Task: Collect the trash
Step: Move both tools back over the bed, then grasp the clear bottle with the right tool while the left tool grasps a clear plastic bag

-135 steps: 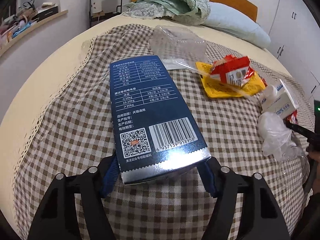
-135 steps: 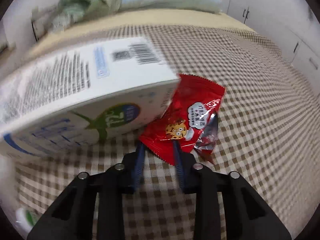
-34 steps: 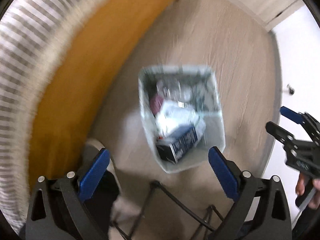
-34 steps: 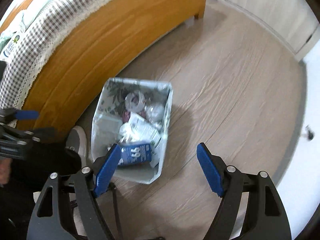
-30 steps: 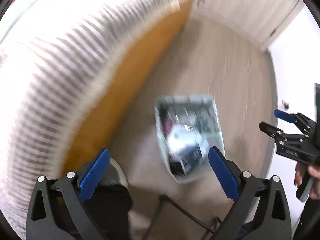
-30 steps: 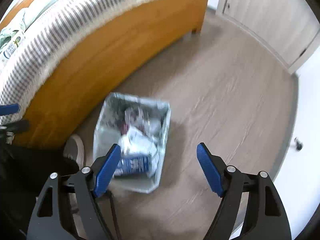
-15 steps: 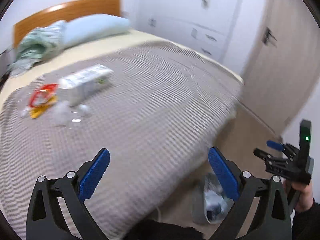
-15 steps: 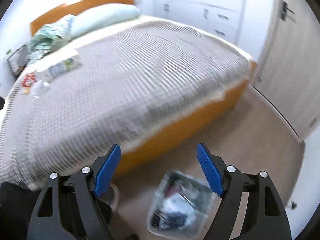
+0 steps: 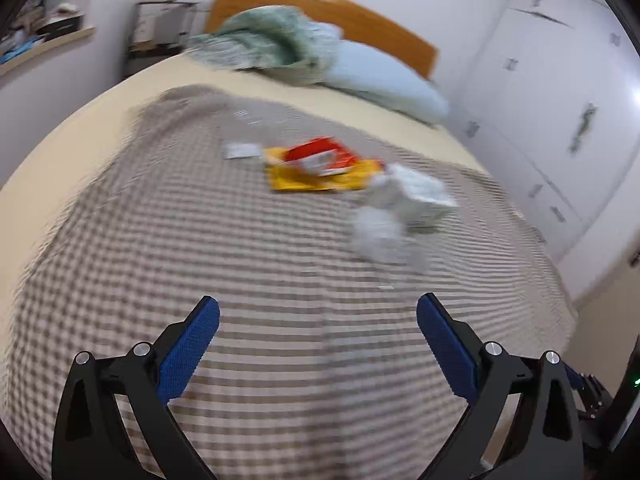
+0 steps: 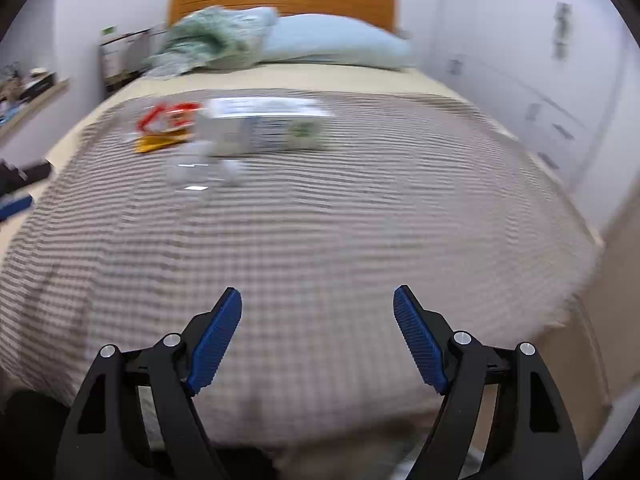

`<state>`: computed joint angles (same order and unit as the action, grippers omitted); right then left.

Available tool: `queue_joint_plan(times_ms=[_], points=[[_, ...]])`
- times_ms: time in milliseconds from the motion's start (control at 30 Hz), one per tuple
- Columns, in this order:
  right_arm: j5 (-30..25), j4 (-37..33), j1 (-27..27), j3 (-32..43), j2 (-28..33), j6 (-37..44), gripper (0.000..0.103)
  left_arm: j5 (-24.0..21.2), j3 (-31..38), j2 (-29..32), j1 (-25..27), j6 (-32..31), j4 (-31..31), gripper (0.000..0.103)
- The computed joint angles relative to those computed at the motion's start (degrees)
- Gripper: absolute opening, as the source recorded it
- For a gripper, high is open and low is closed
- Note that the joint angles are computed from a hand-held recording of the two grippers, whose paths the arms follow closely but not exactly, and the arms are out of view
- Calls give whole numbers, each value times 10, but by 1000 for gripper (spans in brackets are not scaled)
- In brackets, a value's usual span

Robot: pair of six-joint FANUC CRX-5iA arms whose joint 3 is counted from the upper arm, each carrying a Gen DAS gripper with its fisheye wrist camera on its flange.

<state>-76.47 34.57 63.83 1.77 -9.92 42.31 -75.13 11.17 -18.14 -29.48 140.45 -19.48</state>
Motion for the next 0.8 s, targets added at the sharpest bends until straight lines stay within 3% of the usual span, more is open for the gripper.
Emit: queue_joint_plan(times_ms=[133, 267, 300, 333, 367, 400, 433, 633, 800], points=[[68, 9, -10, 55, 95, 23, 75, 12, -35, -15, 46, -14, 32, 96], [77, 40, -31, 122, 191, 21, 75, -21, -20, -3, 41, -14, 0, 96], [80, 26, -40, 140, 206, 17, 70, -16, -21, -2, 49, -26, 4, 96], [90, 18, -48, 146, 210, 6, 56, -12, -22, -2, 51, -30, 3, 96], [82, 21, -51, 153, 216, -7, 27, -7, -25, -3, 61, -37, 8, 96], [79, 27, -54, 151, 217, -21, 7, -3, -28, -3, 67, -40, 11, 96], [94, 15, -63, 138, 201, -30, 3, -1, -32, -3, 72, -42, 16, 96], [151, -14, -104, 87, 130, -77, 2, 0, -24, 24, 63, -50, 8, 96], [173, -50, -121, 78, 116, -96, 2, 59, -13, 67, 83, -109, 69, 96]])
